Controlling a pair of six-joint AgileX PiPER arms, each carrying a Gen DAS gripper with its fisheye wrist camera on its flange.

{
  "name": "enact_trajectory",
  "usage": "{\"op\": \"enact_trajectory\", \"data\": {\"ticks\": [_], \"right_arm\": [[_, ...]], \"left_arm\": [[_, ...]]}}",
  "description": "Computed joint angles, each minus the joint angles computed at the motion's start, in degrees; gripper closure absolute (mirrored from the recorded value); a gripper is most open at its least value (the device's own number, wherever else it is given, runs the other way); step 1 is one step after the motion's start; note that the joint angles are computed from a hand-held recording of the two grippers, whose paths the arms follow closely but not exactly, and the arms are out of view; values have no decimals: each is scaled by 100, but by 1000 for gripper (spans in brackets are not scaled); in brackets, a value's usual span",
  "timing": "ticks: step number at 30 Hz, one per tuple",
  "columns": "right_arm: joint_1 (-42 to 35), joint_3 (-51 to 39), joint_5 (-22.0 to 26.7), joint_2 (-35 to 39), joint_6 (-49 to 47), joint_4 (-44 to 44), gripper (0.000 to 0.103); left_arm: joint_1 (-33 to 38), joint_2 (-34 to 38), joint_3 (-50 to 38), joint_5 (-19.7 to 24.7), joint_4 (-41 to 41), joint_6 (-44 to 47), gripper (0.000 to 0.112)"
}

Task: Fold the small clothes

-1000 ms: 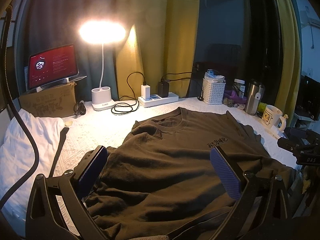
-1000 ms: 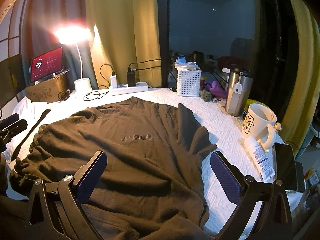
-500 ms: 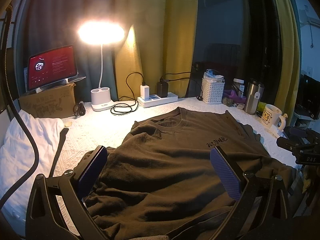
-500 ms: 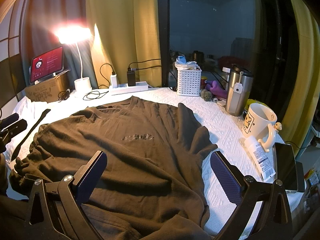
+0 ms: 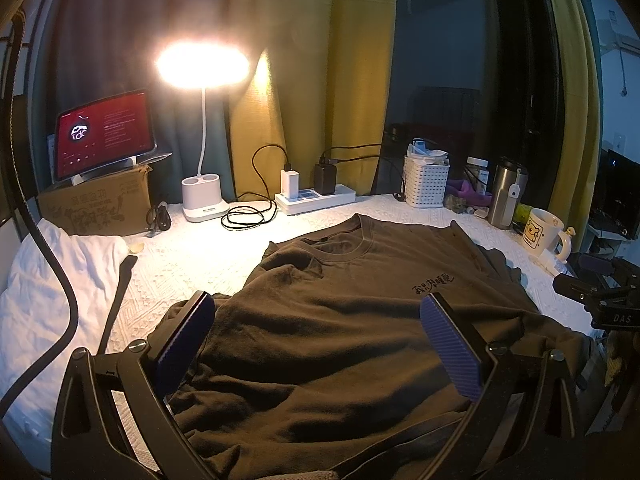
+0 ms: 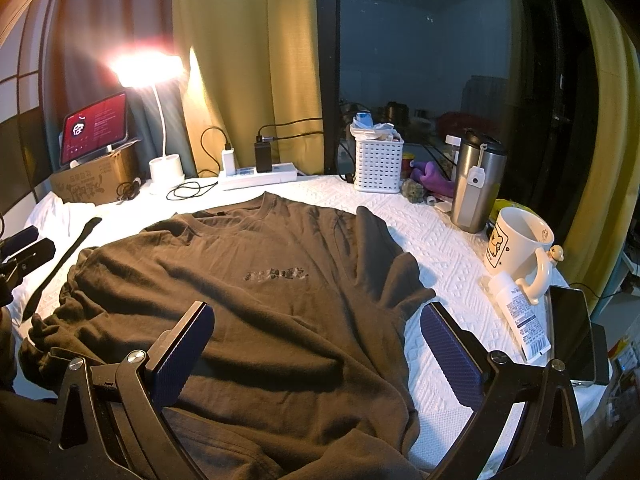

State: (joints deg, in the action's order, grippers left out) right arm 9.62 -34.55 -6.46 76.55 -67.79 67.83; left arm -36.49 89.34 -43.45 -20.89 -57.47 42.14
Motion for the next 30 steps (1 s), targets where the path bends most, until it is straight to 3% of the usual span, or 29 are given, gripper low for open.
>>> {"op": "enact_trajectory", "data": {"ticks": [17, 24, 28, 30], "right_arm": [[30, -33, -4, 102, -151, 129, 0], [-212, -398, 234, 717, 1325, -1471, 0], [-348, -682, 376, 1064, 1428, -1632, 0], [-432, -854, 457, 1226, 909, -1144, 0]], "left_arm": [[-32, 169, -187, 15, -260, 333, 11], [67, 688, -859, 281, -1053, 1232, 11], [113, 1008, -1289, 467, -1639, 1828, 11], [140, 1153, -1499, 555, -2002, 2192, 11]]}}
